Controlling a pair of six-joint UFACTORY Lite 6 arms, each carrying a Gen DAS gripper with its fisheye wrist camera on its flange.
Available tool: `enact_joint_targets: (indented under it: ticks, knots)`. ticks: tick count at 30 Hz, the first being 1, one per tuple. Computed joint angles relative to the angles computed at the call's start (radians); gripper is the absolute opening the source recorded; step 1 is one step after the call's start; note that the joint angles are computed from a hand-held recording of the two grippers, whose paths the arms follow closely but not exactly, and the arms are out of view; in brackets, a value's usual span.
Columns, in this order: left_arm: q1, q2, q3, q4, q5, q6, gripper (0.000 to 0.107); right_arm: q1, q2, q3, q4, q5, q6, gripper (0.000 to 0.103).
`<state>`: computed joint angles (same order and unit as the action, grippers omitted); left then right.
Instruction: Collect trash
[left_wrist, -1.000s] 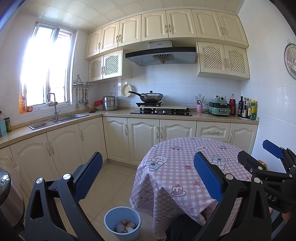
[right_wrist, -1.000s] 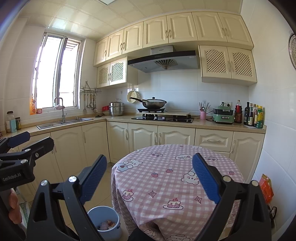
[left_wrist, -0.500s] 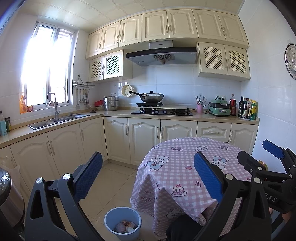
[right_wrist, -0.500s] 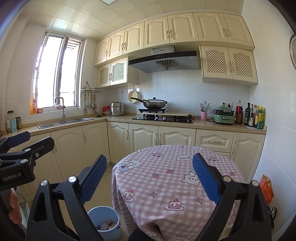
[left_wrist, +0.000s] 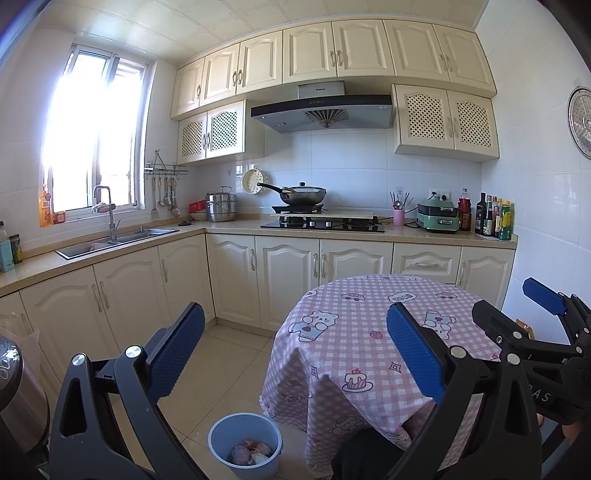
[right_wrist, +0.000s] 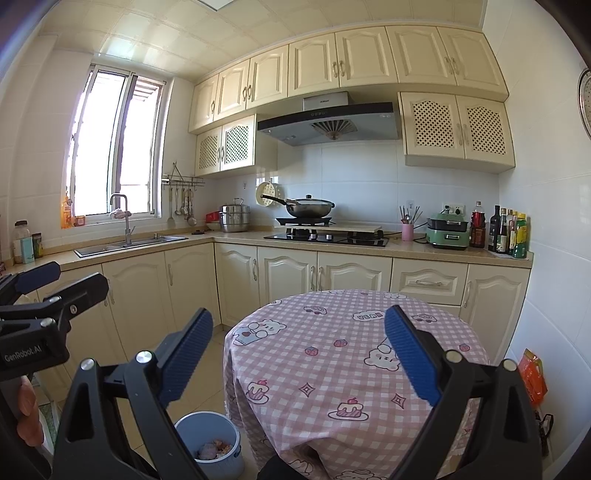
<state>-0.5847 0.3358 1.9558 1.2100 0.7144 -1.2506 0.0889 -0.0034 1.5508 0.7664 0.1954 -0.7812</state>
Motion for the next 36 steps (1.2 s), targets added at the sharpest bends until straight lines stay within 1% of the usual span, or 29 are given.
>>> enact_joint_targets:
  ticks: [11, 17, 36]
  knots:
    - [-0.003, 0.006, 0.012, -0.006, 0.005, 0.012, 0.095, -0.001, 0.001, 0.000, 0.004, 0.001, -0.003, 0.092]
    - [-0.006, 0.019, 0.030, -0.016, 0.010, 0.024, 0.095, -0.004, -0.002, -0.011, 0.044, -0.003, -0.044, 0.092]
    - [-0.002, 0.011, 0.017, -0.014, 0.009, 0.015, 0.095, -0.012, -0.005, -0.018, 0.069, 0.010, -0.066, 0.092]
